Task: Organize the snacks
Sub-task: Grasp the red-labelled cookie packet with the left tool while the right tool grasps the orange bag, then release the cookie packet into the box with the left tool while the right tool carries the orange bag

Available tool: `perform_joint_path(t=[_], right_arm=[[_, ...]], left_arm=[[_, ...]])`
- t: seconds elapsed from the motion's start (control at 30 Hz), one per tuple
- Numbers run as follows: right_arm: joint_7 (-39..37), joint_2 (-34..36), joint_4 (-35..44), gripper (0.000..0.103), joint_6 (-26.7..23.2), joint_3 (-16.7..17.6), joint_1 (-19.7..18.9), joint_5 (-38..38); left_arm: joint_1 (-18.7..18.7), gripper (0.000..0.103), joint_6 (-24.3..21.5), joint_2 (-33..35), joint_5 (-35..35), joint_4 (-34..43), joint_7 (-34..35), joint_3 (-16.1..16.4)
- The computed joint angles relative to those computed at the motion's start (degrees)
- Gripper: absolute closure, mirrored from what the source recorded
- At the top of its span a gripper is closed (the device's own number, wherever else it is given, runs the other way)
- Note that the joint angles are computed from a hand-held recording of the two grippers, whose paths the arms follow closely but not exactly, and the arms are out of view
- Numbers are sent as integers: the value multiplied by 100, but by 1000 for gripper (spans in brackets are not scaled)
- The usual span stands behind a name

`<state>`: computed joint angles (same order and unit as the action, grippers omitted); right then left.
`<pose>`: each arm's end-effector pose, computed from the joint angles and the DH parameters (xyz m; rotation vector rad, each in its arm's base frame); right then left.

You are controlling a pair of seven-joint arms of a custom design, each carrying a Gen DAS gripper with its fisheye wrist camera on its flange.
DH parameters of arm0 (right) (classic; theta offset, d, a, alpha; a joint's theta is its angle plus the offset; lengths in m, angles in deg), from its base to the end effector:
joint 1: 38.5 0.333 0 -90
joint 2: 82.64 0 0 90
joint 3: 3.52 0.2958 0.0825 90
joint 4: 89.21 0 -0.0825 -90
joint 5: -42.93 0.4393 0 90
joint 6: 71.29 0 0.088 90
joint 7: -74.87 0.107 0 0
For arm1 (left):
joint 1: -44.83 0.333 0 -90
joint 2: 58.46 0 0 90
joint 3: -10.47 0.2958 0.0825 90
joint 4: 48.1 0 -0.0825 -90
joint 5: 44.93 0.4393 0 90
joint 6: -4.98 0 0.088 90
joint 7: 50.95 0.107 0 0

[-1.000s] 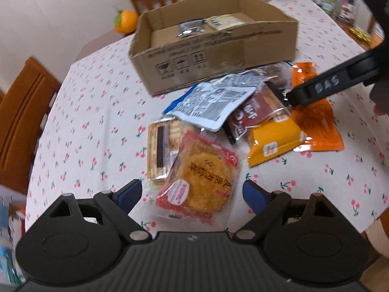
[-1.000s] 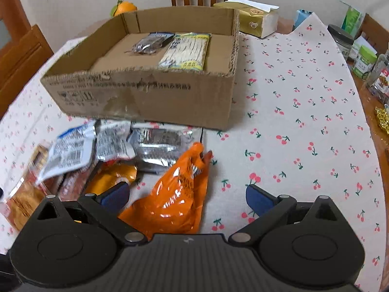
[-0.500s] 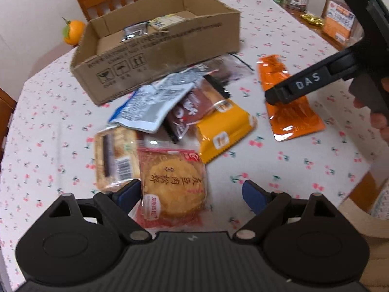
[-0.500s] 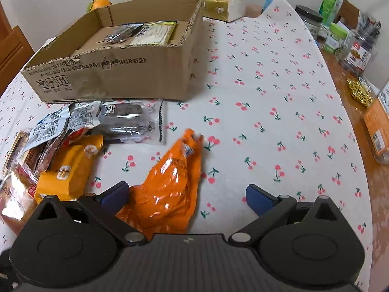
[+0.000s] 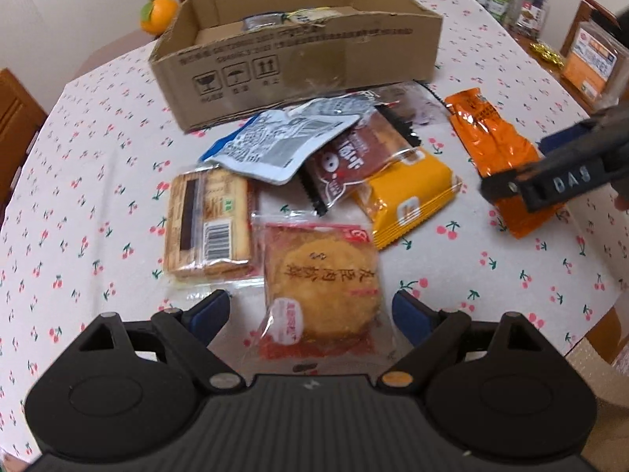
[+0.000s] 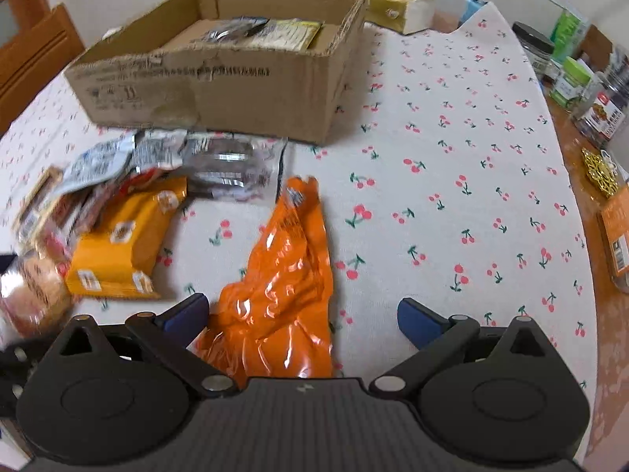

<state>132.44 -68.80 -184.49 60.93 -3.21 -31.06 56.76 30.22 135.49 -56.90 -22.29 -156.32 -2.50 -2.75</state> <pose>0.7089 0.1010 0.4712 -2.3997 1.3048 -0.3114 0.5819 -0.2955 0.4887 -1.9570 1.8855 -0.4044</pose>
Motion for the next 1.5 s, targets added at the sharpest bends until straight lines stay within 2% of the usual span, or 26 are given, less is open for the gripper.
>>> perform_joint_path(t=[0.27,0.43,0.6,0.7,0.9,1.03,1.13,1.2,1.5], right_arm=[[-837,-84,-173,0,113,51,-110,290],[-1149,-186,-377,0,335,60,-149,567],[-1034,-208,-337,0,158,45,-81,430],[-1174,-278,-453,0,224,78,-57,520],[-847,-211,-369,0,282,49,39,345],[-564,-103,-186,9,219,23,65,206],[-401,-92,-122,22,188,14,81,92],[-358,-111,-120,36,191,19,79,66],[-104,-173,-177,35,204,-9,103,-182]], left_arm=[[-161,16,-137,250,414,322,-108,-46],[-162,33,-144,177,454,264,-354,-17],[-145,42,-108,233,447,309,-497,-4],[-145,42,-120,273,435,354,-462,-4],[-132,42,-79,265,430,333,-364,7],[-108,48,4,223,341,282,-304,14],[-70,48,81,176,182,230,-245,22],[-45,48,128,149,78,199,-148,25],[38,48,245,-26,-410,47,507,23]])
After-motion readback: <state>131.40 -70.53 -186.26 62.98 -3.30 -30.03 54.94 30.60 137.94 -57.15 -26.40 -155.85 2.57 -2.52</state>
